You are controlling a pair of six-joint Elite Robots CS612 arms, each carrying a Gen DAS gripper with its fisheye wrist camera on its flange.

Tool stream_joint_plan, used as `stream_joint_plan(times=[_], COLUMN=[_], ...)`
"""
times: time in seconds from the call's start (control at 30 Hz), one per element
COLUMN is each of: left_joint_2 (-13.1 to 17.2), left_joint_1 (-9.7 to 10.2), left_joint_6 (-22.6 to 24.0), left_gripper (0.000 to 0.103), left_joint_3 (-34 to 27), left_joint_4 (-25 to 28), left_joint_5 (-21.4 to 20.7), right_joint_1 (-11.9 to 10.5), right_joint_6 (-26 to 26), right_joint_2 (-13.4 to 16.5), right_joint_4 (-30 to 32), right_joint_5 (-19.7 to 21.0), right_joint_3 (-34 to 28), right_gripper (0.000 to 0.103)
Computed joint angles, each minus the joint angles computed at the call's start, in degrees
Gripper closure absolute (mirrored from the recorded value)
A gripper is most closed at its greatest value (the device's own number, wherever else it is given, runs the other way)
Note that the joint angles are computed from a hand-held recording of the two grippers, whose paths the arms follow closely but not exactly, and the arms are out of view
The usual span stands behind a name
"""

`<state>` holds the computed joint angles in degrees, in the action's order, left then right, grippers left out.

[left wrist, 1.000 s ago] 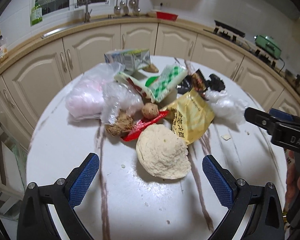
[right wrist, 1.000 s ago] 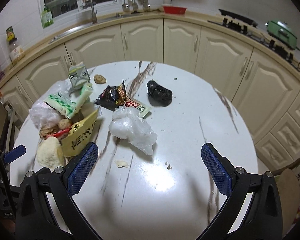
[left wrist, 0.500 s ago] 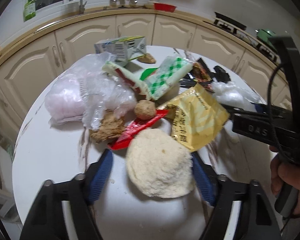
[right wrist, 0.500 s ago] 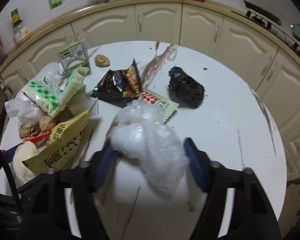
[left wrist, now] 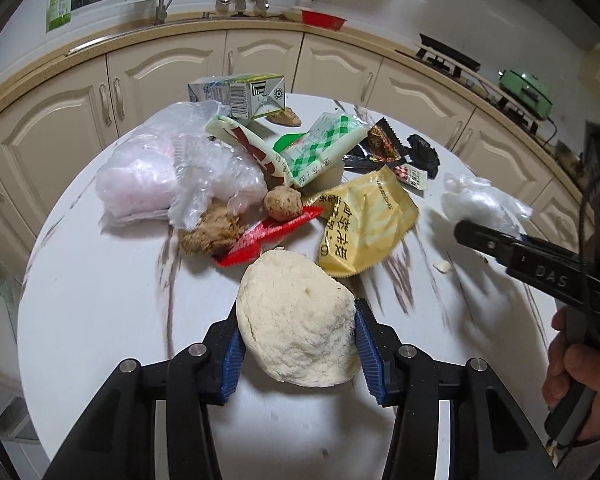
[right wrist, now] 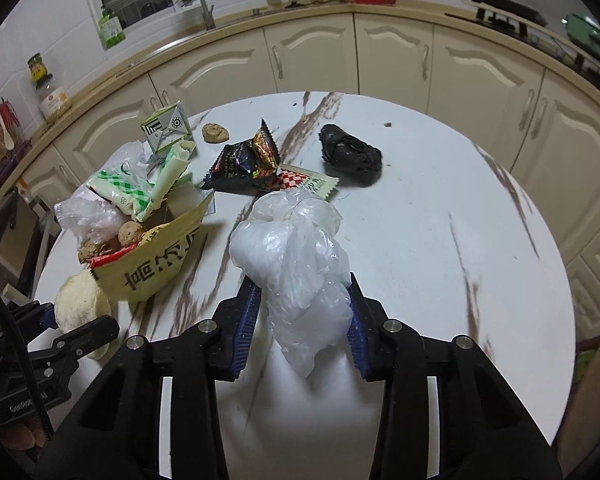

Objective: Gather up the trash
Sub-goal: 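Grasp the clear plastic bag with the right tool while the left grasps the bun, then carry the bag and bun to the blue bucket and release both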

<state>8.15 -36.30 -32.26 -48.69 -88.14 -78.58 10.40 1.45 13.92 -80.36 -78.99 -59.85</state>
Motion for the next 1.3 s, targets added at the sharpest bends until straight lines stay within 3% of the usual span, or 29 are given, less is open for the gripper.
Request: stream_joint_plan(times=[0.2, 0.6, 0.8, 1.03, 1.3], left_joint_2=[3.17, 2.86, 1.44, -0.59, -5.32], left_joint_1=[-1.53, -5.85, -8.1, -10.57, -12.06], left_joint_6=[1.56, 8.06, 13.33, 18.53, 24.11], left_gripper=[0.058, 0.058, 0.058, 0.058, 0.058], left_joint_3=[-9.17, -11.65, -8.89, -3.11, 9.96], left_joint_4=[3.48, -0.95, -6.16, -11.42, -14.05], left_joint_5=[2.96, 5.72, 1.76, -4.75, -13.01], right_joint_1=[-0.81, -2.91, -5.3, -8.56, -12.36], right_joint_6=[2.59, 6.9, 10.23, 14.37, 22.06], right_joint_2=[2.02, 5.49, 7.44, 9.59, 13.12], right_joint_4=[2.16, 3.19, 4.89, 9.36, 17.06], right_joint_5=[1.95, 3.98, 2.7, -4.0, -7.97], right_joint_3=[-5.72, -17.69, -25.49, -34.5, -41.01], right_gripper=[0.068, 0.07, 0.07, 0.07, 0.07])
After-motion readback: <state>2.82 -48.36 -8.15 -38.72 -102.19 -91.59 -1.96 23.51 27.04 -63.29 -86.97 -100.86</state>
